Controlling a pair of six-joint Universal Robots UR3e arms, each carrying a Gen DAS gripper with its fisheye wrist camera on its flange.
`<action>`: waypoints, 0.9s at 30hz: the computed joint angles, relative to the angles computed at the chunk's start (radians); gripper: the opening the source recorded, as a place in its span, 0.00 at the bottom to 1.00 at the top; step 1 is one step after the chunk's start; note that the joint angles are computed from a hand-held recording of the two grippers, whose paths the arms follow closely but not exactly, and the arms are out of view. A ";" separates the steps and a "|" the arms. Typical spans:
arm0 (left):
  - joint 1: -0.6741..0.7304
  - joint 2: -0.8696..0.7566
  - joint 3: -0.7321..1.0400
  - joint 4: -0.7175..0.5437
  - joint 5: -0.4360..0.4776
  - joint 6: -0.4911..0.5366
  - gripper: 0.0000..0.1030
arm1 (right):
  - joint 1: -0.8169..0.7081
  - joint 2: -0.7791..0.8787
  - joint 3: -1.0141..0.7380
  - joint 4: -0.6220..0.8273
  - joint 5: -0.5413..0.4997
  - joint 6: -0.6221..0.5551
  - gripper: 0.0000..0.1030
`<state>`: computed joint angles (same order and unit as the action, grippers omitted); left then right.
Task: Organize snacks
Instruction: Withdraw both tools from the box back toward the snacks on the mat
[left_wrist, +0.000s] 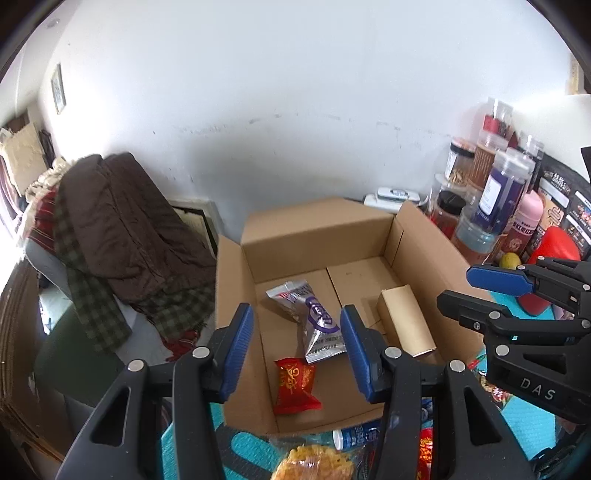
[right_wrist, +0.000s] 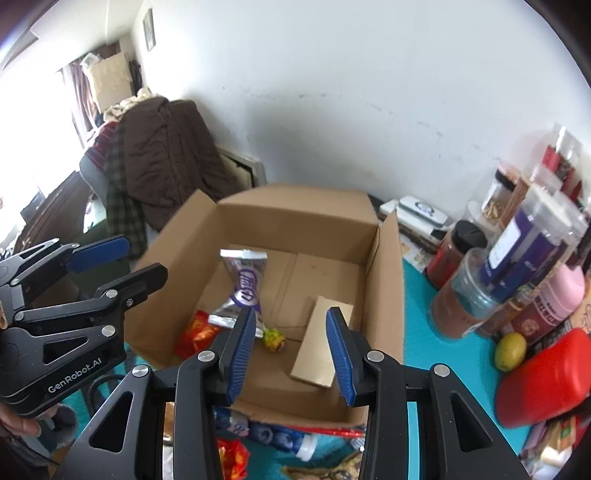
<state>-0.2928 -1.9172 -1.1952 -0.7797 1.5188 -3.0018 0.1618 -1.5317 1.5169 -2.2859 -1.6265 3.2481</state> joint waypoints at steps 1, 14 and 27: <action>0.000 0.018 -0.015 0.005 -0.001 -0.001 0.47 | 0.007 -0.010 0.000 0.001 -0.006 0.002 0.38; 0.014 0.305 -0.244 0.055 -0.036 0.004 0.47 | 0.147 -0.192 0.065 -0.016 -0.135 0.063 0.39; 0.059 0.609 -0.489 0.087 -0.122 0.031 0.73 | 0.357 -0.334 0.162 -0.047 -0.331 0.161 0.54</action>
<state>-0.2342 -1.3082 -1.6843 -0.6929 1.3967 -2.9713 0.5192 -1.8654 1.6789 -2.3330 -1.9577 3.4089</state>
